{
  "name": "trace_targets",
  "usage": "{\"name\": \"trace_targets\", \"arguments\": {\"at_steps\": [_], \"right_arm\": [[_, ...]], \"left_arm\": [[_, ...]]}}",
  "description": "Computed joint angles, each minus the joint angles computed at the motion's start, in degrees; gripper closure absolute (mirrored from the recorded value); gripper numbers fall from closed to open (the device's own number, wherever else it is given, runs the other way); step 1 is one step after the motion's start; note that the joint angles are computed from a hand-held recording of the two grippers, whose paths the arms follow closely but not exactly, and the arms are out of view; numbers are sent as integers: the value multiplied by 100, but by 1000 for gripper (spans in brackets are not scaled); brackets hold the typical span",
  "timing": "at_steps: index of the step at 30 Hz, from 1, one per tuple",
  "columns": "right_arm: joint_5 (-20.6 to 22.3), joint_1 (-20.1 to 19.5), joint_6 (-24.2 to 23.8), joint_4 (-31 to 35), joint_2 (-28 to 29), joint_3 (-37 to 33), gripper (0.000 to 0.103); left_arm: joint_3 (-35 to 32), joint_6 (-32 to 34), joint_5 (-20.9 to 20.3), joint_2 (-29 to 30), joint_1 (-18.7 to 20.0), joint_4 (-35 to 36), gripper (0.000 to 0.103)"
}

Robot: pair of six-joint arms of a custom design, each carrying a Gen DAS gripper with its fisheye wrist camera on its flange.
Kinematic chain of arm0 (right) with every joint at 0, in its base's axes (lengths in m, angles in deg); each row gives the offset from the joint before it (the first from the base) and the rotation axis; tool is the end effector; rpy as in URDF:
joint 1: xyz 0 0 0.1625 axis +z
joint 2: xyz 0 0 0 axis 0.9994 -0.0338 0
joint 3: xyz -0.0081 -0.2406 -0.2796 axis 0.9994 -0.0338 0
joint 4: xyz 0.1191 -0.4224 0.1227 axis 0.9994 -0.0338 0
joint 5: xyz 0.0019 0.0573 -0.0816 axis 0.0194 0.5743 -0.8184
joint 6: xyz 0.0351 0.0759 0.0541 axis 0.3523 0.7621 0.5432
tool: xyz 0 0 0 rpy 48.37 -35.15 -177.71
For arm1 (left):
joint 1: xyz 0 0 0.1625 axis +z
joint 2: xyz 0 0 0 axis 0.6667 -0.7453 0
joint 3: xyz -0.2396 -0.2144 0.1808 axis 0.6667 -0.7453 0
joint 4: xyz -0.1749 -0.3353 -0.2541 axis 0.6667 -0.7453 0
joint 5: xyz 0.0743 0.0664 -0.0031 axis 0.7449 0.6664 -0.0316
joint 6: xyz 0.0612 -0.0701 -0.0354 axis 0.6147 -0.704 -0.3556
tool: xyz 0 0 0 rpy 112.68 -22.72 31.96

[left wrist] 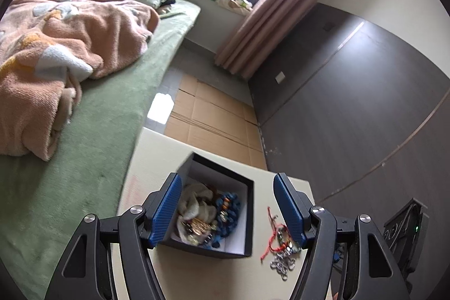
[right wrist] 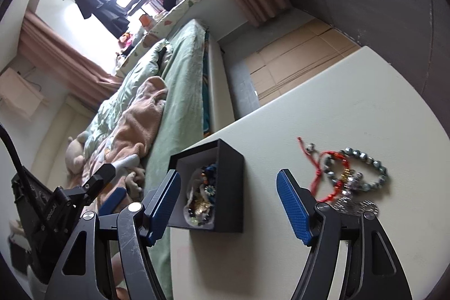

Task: Organize jewelry
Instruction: 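Move the left tool to the red string bracelet and close on it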

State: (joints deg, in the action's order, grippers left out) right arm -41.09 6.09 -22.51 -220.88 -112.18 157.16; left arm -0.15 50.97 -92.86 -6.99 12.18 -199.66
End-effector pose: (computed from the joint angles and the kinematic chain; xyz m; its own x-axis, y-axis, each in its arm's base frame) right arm 0.1453 -0.6764 0.3012 -0.9429 0.3073 0.1286 0.0842 0.5935 -0.8004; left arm -0.3450 -0.7540 0.1375 -0.9488 0.2729 -0.1593 0.3155 0.7893 -0.5267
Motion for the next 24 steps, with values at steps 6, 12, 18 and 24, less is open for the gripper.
{"name": "trace_targets", "arguments": {"at_steps": [6,12,18,24], "right_arm": [[-147,-52,144,-126,-514,478,32],[-3,-231,380,18,-955,840,32],[99,-372,536,124,-1185,1005,27],[-72,-461,790,253,-1354,1091,27]], "left_arm": [[125,100,-44,-3,-116,102,34],[179,156,-72,52,-217,191,34],[231,367,-89,161,-349,255,34],[-21,530,-239,403,-457,514,34]]}}
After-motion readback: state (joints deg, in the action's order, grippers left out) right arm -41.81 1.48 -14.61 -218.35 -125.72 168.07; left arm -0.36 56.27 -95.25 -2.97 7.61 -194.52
